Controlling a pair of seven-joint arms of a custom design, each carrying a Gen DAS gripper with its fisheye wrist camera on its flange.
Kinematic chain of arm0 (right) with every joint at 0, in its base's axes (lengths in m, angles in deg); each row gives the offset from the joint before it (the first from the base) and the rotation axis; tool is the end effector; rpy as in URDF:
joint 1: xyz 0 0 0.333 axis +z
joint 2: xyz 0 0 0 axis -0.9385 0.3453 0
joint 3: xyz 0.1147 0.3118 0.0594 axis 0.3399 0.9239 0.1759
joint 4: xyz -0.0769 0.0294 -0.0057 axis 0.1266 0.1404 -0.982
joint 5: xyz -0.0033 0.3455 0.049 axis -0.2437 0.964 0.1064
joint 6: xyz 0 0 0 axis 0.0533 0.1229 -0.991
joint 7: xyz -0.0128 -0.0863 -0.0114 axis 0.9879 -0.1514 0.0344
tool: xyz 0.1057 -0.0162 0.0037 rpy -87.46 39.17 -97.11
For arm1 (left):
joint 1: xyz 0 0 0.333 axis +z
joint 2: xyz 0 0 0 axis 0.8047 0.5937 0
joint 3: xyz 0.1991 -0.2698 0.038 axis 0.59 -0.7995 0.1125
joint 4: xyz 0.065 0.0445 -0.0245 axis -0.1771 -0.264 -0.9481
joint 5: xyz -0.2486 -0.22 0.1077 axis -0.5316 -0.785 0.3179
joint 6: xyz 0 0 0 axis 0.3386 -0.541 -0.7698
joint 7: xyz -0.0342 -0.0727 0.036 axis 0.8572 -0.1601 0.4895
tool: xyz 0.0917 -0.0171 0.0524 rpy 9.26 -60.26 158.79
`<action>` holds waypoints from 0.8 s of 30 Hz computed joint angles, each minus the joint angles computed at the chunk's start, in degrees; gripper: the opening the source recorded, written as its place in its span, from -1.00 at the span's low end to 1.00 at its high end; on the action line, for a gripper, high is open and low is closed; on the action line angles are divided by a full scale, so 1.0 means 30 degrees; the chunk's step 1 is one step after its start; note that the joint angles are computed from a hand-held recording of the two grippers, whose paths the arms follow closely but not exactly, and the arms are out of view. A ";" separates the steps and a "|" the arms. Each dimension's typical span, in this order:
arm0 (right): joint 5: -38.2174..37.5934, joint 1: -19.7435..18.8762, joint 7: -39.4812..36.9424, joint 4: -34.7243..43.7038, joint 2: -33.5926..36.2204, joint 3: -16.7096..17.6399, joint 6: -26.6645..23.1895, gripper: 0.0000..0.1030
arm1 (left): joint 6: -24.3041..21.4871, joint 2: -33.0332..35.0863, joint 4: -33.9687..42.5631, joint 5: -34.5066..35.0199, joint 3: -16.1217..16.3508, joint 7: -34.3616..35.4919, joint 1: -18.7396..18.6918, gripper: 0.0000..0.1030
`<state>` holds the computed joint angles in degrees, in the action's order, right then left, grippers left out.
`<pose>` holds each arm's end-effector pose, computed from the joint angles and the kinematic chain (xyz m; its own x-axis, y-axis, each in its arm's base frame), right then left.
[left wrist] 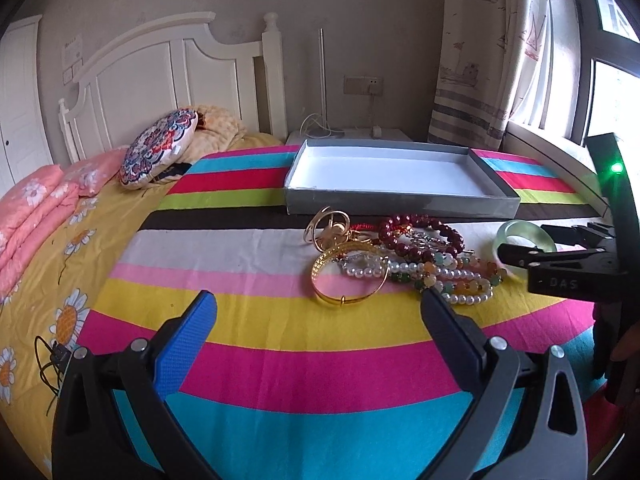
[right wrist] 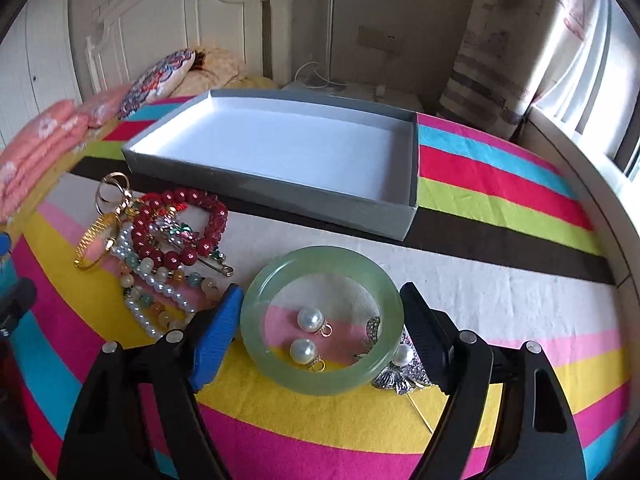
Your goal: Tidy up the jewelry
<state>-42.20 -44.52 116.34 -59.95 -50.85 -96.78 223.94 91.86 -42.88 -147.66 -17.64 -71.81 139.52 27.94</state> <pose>0.6571 0.2191 0.4261 -0.1814 -0.9832 0.0214 -0.7268 0.1193 -0.6764 0.6751 -0.3412 0.4470 -0.3920 -0.9192 -0.0364 -0.5362 0.2604 -0.8030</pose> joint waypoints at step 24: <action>-0.5028 0.1454 0.5267 -0.0672 -0.1105 -0.0631 -0.2355 0.31 | 0.0290 -0.1278 -0.2010 0.0409 0.0143 -0.0509 -0.0132 0.96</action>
<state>-57.29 -40.15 132.14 -61.97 -54.17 -98.67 216.87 92.73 -46.71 -153.69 -16.42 -71.38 137.99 27.55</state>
